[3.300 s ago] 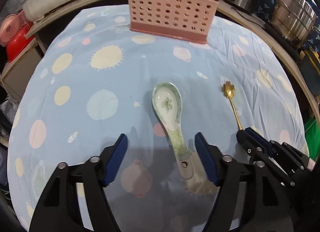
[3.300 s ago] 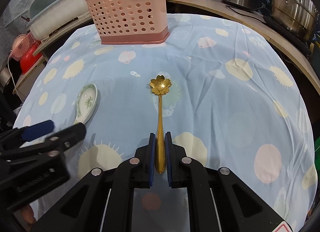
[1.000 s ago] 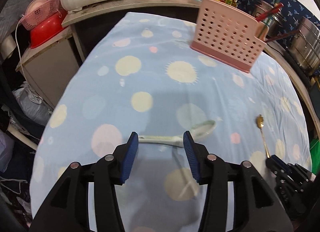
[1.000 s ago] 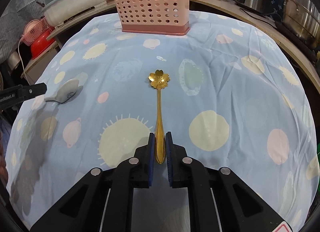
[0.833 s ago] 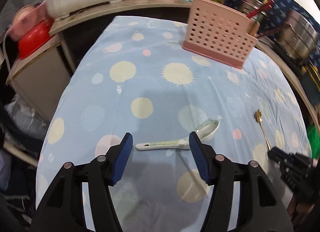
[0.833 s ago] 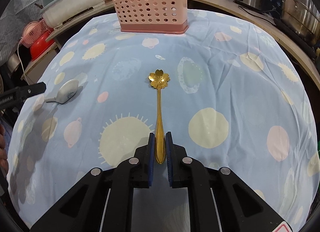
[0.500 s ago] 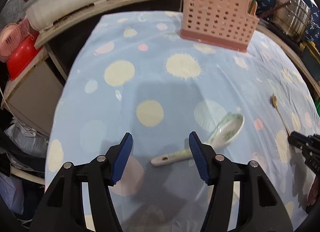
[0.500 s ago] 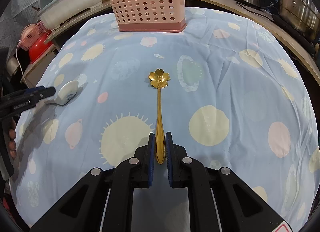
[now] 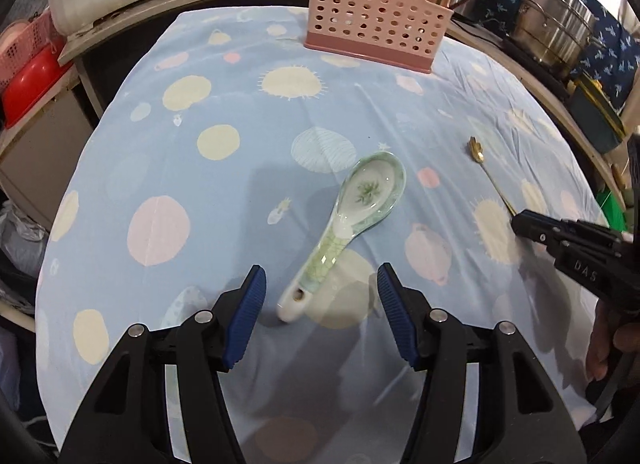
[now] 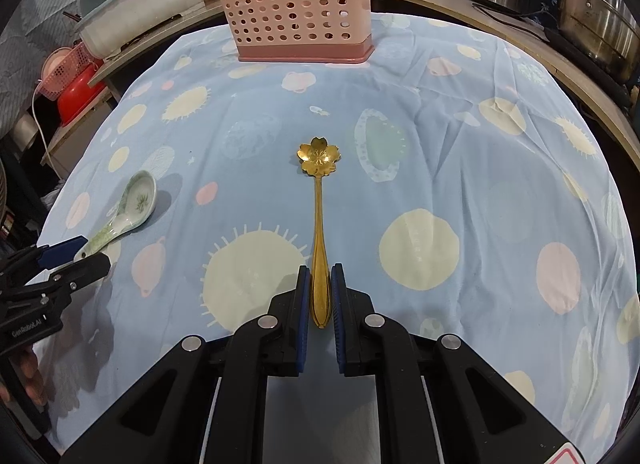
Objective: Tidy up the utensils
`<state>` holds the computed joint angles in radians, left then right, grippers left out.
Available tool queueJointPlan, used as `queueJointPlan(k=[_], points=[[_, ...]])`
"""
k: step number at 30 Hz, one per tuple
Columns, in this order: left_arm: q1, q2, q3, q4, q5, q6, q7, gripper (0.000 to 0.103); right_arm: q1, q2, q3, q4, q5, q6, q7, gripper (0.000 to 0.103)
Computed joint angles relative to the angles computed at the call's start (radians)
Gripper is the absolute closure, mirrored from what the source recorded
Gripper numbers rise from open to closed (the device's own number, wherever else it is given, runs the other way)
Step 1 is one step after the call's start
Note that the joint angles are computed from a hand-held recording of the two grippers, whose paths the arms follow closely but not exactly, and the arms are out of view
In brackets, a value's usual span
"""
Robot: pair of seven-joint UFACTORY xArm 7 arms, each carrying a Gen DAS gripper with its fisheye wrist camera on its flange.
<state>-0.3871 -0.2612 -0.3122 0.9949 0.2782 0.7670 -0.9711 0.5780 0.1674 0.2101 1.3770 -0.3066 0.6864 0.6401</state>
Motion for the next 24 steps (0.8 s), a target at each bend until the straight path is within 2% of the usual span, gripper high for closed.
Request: queueJointPlan(k=[4, 7, 9, 11, 14, 24], points=[[-0.006, 0.015, 0.000, 0.010, -0.003, 0.005, 0.020, 0.049, 0.000, -0.001, 0.000, -0.002, 0.001, -0.003, 0.000, 0.093], [-0.013, 0.029, -0.011, 0.023, 0.018, 0.009, 0.010, 0.055, 0.000, -0.004, 0.000, -0.006, 0.000, -0.005, 0.001, 0.093], [-0.018, 0.033, -0.012, 0.026, 0.022, 0.004, 0.002, 0.062, -0.001, -0.006, 0.001, -0.008, 0.001, -0.007, 0.001, 0.093], [-0.023, 0.029, -0.008, 0.021, 0.016, -0.010, -0.005, 0.078, -0.001, -0.006, 0.001, -0.010, 0.001, -0.009, 0.000, 0.093], [-0.029, 0.017, 0.010, -0.001, -0.029, -0.056, 0.000, 0.092, -0.001, -0.008, 0.002, -0.011, 0.002, -0.011, 0.001, 0.093], [-0.026, 0.017, -0.007, 0.010, -0.031, -0.046, -0.046, 0.093, -0.006, -0.025, 0.007, -0.025, 0.013, -0.021, -0.012, 0.093]])
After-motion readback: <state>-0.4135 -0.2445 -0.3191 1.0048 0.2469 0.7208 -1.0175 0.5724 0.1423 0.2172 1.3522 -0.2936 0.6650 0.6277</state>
